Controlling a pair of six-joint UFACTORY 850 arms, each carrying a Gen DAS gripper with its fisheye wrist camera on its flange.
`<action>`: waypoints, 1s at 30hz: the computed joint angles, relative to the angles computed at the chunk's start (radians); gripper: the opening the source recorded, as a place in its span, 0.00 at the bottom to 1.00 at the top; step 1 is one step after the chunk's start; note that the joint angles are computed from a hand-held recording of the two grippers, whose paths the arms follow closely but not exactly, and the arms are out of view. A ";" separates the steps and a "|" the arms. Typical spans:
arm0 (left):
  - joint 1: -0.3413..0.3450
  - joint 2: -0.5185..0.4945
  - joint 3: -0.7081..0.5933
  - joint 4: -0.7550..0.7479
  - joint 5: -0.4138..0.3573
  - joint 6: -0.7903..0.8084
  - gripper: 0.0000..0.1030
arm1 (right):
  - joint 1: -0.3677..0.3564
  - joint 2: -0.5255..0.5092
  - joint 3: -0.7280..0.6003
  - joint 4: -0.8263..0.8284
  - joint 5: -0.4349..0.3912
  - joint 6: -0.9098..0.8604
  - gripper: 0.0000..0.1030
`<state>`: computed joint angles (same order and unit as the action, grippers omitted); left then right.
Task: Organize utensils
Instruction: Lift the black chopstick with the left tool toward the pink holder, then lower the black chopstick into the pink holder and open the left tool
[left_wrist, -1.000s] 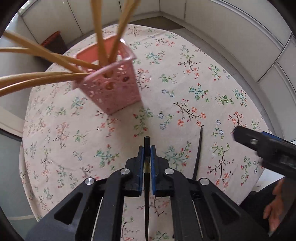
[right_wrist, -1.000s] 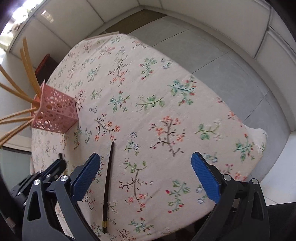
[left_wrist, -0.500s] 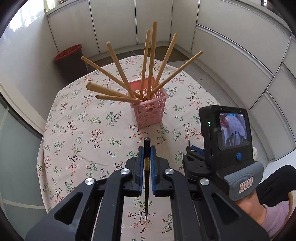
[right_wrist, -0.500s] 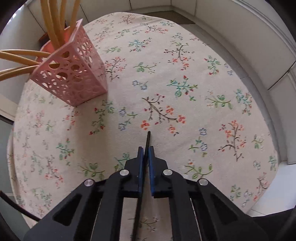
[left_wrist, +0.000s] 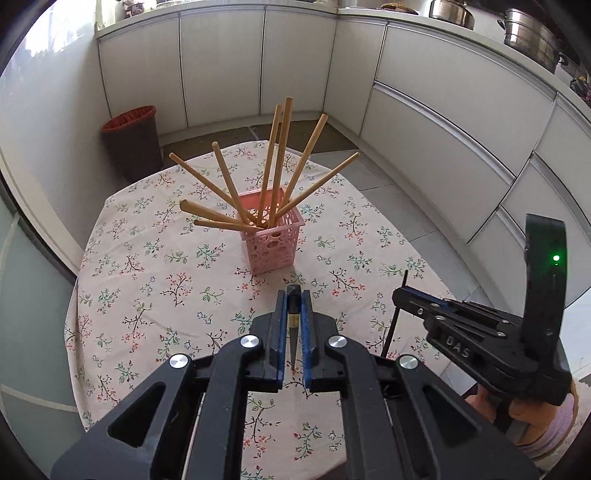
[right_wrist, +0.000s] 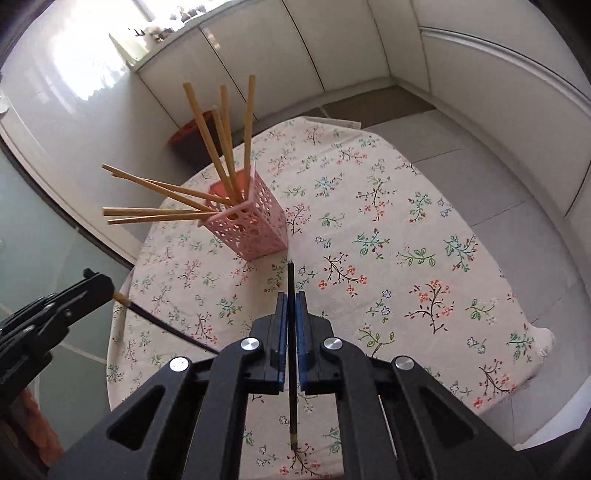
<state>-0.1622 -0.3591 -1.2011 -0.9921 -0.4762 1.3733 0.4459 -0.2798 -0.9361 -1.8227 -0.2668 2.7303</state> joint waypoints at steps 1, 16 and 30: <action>0.001 0.009 0.011 -0.019 -0.001 0.018 0.06 | 0.005 0.024 0.020 -0.025 -0.012 0.021 0.04; -0.001 0.110 0.074 -0.250 -0.013 0.187 0.06 | 0.028 0.221 0.092 0.033 -0.140 -0.125 0.04; -0.011 0.120 -0.001 -0.399 0.011 0.235 0.06 | 0.020 0.299 0.073 -0.003 -0.173 -0.166 0.04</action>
